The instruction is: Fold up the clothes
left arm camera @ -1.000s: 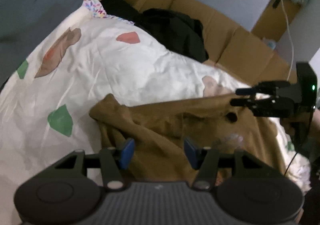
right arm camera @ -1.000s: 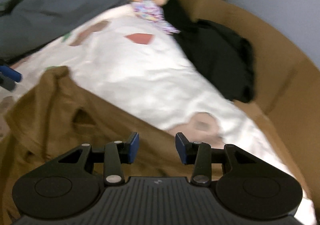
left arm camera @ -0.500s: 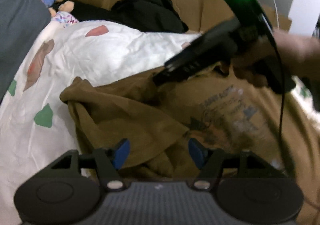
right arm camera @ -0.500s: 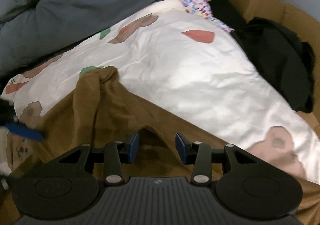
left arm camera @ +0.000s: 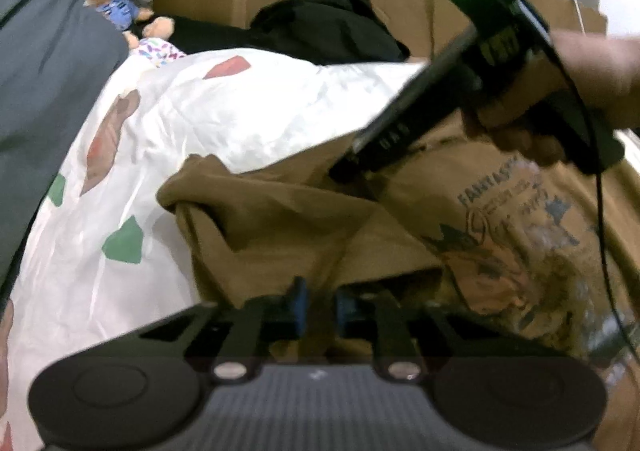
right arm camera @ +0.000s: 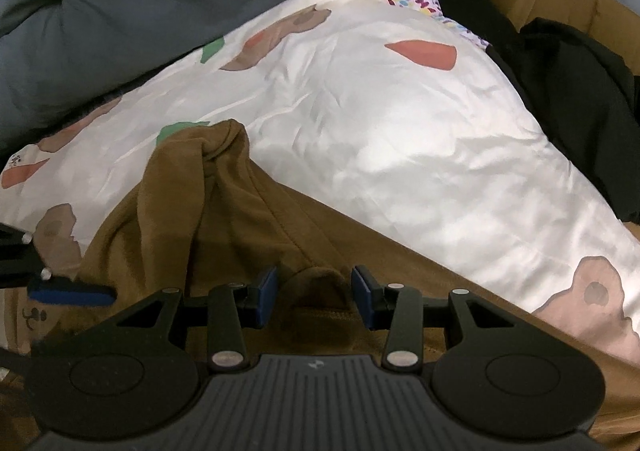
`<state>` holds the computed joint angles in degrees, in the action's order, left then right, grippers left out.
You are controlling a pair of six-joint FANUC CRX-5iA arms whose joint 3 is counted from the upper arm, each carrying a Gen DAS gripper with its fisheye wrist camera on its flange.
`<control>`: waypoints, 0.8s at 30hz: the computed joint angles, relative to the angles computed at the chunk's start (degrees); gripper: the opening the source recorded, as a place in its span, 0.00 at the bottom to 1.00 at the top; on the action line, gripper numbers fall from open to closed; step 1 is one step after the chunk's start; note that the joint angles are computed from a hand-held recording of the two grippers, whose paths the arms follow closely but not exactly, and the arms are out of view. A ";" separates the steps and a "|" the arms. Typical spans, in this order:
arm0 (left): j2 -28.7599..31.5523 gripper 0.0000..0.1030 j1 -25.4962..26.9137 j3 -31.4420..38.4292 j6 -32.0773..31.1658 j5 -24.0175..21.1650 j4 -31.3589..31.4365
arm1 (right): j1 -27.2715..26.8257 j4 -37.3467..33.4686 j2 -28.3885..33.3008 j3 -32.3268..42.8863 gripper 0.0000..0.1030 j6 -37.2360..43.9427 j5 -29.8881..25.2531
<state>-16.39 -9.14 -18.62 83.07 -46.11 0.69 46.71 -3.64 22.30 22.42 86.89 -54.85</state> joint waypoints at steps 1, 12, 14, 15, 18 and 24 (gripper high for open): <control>-0.71 0.04 0.68 -0.61 -0.36 0.37 0.92 | -0.01 -0.11 0.16 0.16 0.44 0.06 -0.23; -7.71 0.02 14.89 -3.13 -1.92 -0.46 7.50 | 0.19 4.23 0.51 1.21 0.07 2.26 0.88; -8.24 0.02 17.87 -3.12 -2.17 -0.42 8.20 | 0.28 5.79 1.34 2.78 0.07 2.61 0.53; -8.35 0.02 19.27 -3.21 -2.24 -0.40 8.76 | 0.30 6.60 1.81 3.63 0.07 3.00 0.37; -8.01 0.01 23.45 -3.36 -3.08 -0.39 11.06 | 0.37 8.88 3.20 5.85 0.07 3.96 0.03; -7.56 0.01 27.94 -3.39 -3.16 -0.63 11.32 | -0.06 12.78 8.30 13.31 0.07 5.36 -3.13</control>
<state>-23.96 18.79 -22.01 79.91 -46.74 12.01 46.65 9.14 30.60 35.73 92.25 -57.97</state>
